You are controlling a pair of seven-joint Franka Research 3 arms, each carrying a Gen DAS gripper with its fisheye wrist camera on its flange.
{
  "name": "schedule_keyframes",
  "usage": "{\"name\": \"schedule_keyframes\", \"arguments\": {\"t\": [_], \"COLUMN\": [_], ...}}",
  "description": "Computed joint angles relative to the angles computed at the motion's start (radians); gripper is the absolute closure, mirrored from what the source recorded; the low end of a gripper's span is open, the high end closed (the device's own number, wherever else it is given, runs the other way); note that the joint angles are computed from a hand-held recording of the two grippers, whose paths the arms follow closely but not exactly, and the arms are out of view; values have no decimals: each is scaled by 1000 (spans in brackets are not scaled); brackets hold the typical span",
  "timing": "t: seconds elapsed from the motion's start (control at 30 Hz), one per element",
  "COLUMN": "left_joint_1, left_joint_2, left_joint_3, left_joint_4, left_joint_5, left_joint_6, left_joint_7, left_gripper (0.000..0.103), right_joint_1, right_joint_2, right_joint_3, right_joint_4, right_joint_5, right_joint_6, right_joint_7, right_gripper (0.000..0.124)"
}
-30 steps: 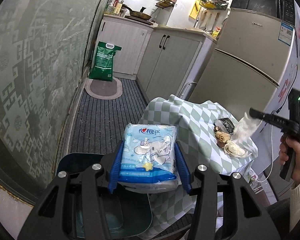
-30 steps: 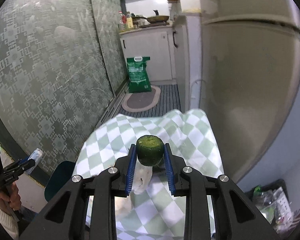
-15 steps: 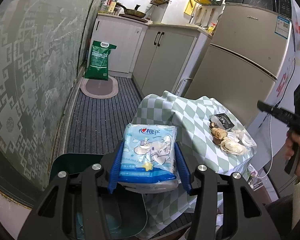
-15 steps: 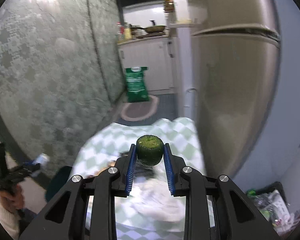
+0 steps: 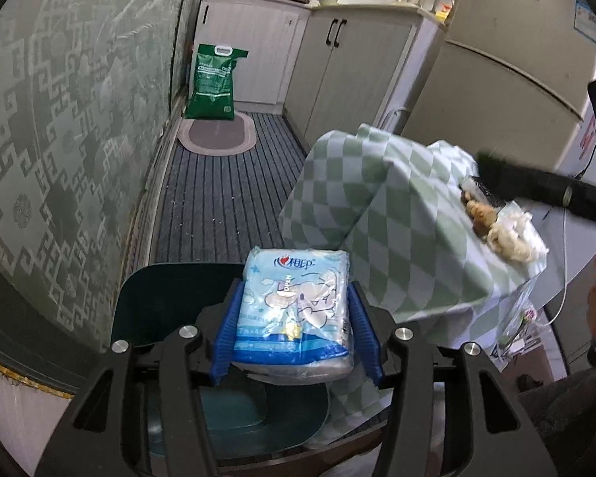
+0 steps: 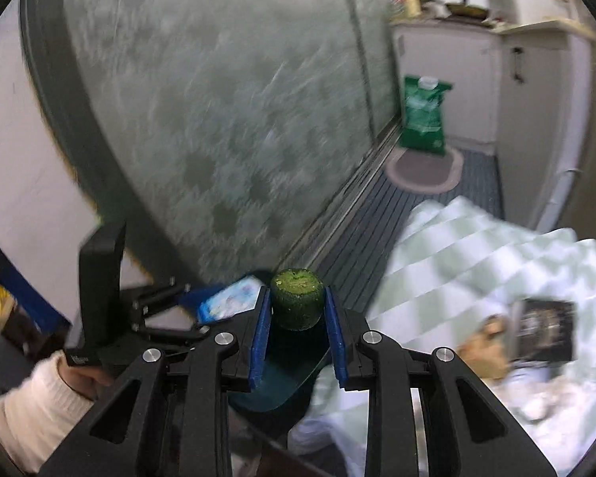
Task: Collect trash
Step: 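Carry the diaper pack and lime to the teal bin and release both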
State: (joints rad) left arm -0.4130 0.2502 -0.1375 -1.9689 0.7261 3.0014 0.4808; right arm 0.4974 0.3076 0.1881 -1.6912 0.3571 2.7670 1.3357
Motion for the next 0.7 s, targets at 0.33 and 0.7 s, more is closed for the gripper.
{"name": "schedule_keyframes", "arguments": {"t": [0.33,0.7], "left_joint_1": [-13,59], "left_joint_2": [-73,-157], "left_joint_3": [59,21], "left_joint_4": [-69,-84], "left_joint_5": [208,603], "left_joint_6": [14,50], "left_joint_7": [-221,-609], "left_gripper": [58,69], "right_joint_1": [45,100], "right_joint_2": [91,236], "right_joint_3": [-16,-40], "right_joint_4": [108,293], "right_joint_5": [-75,-166], "right_joint_6": [-98,-226], "right_joint_7": [66,116], "right_gripper": [97,97]}}
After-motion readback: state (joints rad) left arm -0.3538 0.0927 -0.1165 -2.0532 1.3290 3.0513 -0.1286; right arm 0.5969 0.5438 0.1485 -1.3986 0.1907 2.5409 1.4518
